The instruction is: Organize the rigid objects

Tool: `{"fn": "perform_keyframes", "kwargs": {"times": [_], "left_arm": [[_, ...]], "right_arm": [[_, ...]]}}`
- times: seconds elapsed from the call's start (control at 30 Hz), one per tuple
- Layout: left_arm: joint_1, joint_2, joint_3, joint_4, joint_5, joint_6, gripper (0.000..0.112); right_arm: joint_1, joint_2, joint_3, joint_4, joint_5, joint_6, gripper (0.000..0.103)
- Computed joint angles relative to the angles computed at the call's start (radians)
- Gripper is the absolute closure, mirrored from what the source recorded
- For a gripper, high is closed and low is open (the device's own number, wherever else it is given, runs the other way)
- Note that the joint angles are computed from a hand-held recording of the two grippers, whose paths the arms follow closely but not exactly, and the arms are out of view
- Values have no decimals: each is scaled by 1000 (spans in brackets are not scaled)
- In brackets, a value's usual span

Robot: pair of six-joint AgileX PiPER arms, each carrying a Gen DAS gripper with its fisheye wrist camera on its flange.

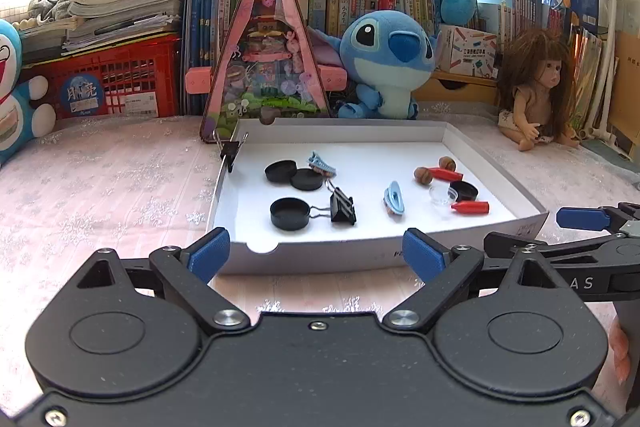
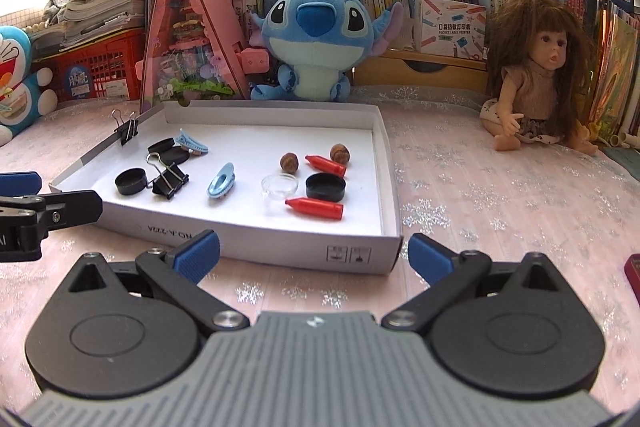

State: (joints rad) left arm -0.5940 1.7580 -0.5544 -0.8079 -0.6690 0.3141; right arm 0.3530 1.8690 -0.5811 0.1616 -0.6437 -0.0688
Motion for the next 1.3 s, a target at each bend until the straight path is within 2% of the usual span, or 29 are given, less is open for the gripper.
{"fn": "perform_keyframes", "kwargs": {"times": [0.63, 0.87, 1.03, 1.3], "left_arm": [[-12, 72, 9, -85, -4, -3, 20], [-5, 94, -33, -172, 47, 56, 19], [-6, 103, -45, -193, 53, 84, 15], [-10, 113, -66, -241, 64, 138, 10]], "right_arm": [[26, 19, 29, 51, -2, -24, 0], [28, 29, 9, 75, 37, -28, 0], [10, 35, -13, 42, 85, 8, 0], [12, 36, -17, 48, 96, -3, 0]]}}
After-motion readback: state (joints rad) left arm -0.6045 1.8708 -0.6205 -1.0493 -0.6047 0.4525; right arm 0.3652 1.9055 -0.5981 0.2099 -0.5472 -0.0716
